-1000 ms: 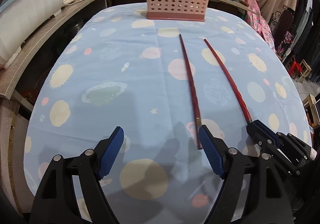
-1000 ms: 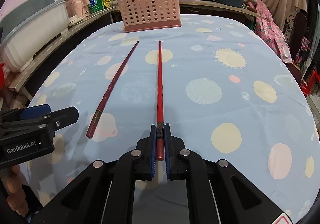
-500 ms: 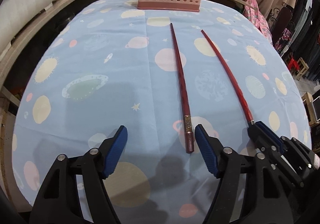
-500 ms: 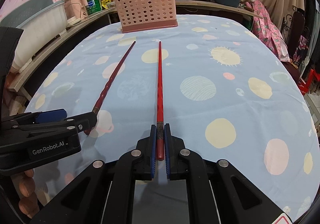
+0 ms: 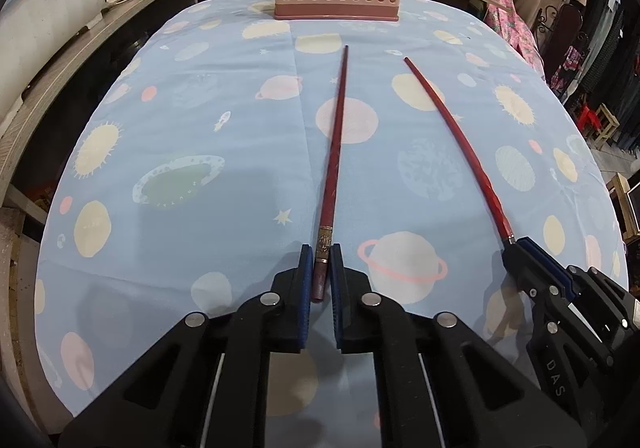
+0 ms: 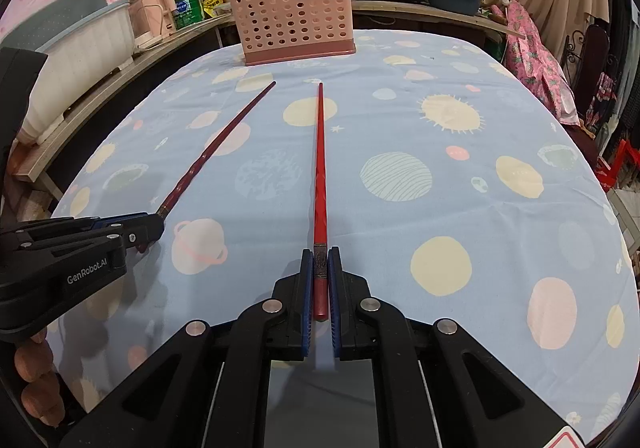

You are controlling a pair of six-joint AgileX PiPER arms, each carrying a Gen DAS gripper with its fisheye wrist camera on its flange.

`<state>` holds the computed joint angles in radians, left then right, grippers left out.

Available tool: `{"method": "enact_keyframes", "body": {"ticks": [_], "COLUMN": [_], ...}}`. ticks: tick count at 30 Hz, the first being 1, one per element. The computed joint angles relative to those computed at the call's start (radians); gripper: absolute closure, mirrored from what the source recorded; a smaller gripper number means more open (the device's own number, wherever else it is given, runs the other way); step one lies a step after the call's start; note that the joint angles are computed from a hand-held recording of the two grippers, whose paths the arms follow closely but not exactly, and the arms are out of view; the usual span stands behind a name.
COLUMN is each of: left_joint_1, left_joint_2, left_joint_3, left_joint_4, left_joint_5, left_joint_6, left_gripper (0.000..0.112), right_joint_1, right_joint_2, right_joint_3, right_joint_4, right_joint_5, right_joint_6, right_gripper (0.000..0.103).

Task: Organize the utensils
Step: 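Close the right tool on a bright red chopstick while the left tool grasps a dark red one, then lift both held chopsticks and carry them up over the pink basket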

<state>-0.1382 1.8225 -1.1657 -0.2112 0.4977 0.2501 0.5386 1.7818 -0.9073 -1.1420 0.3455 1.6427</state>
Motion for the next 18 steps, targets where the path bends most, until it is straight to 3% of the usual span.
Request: {"method": "enact_keyframes", "body": {"ticks": [18], "left_joint_1": [0.028], "left_joint_2": [-0.065], "left_joint_3": [-0.001], "left_joint_4": [-0.026], "left_joint_5": [0.014], "left_joint_6": [0.026], "left_gripper": [0.105], "right_joint_1": [-0.035], "right_joint_2": [-0.070], "right_joint_3": [0.014], "right_joint_4": [0.116], "right_joint_5": [-0.040], "right_joint_6": [-0.094], "right_gripper": [0.096]}}
